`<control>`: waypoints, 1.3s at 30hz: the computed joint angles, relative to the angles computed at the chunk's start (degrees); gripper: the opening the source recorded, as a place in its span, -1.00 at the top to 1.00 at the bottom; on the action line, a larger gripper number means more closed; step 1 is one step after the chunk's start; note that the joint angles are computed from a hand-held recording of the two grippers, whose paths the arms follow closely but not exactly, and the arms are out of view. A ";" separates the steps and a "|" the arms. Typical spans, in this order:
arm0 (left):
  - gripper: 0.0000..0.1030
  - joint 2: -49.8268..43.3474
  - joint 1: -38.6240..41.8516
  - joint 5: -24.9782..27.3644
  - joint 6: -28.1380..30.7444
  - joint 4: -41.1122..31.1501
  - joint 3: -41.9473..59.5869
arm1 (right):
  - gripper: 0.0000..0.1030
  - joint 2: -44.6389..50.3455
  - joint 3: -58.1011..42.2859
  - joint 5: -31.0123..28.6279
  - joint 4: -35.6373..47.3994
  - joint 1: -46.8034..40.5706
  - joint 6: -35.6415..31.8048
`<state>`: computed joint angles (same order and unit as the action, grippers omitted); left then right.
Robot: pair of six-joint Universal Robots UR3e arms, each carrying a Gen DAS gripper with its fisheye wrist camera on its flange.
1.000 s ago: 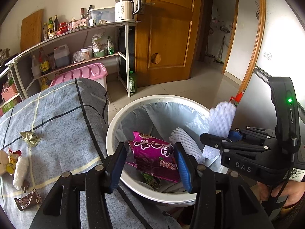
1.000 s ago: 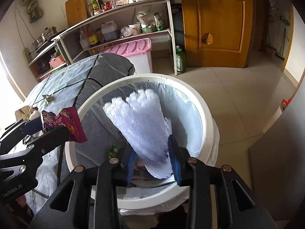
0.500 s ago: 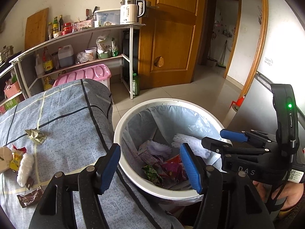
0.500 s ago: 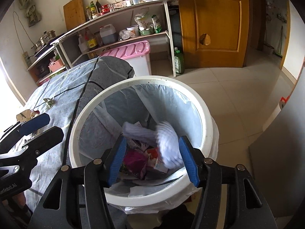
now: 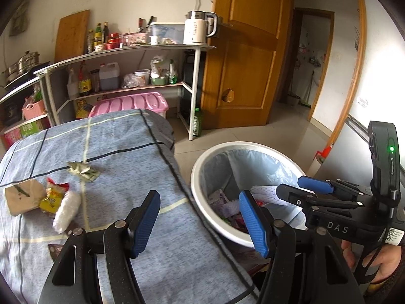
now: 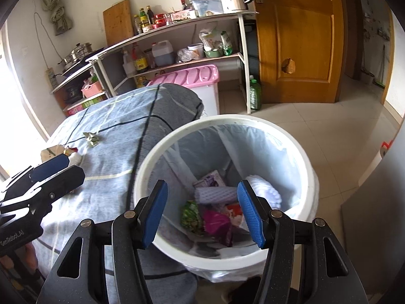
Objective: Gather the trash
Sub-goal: 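Move both tools back over the remaining trash on the bed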
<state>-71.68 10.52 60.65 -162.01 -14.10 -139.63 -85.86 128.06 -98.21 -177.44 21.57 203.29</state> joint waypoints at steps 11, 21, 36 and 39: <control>-0.25 19.82 23.06 -8.79 12.67 -17.32 -6.32 | -0.13 9.99 -12.16 -0.90 1.34 8.08 0.78; -0.25 33.25 47.18 -18.15 30.83 -44.33 -5.75 | -0.13 21.37 -28.40 0.37 5.76 13.93 -0.53; -0.32 12.64 56.65 -17.72 31.44 -30.77 -2.30 | -0.13 39.02 -57.63 2.10 18.42 18.78 0.12; -0.33 7.22 55.62 -16.21 29.02 -24.00 -1.30 | -0.13 42.39 -63.29 2.23 20.54 19.14 0.59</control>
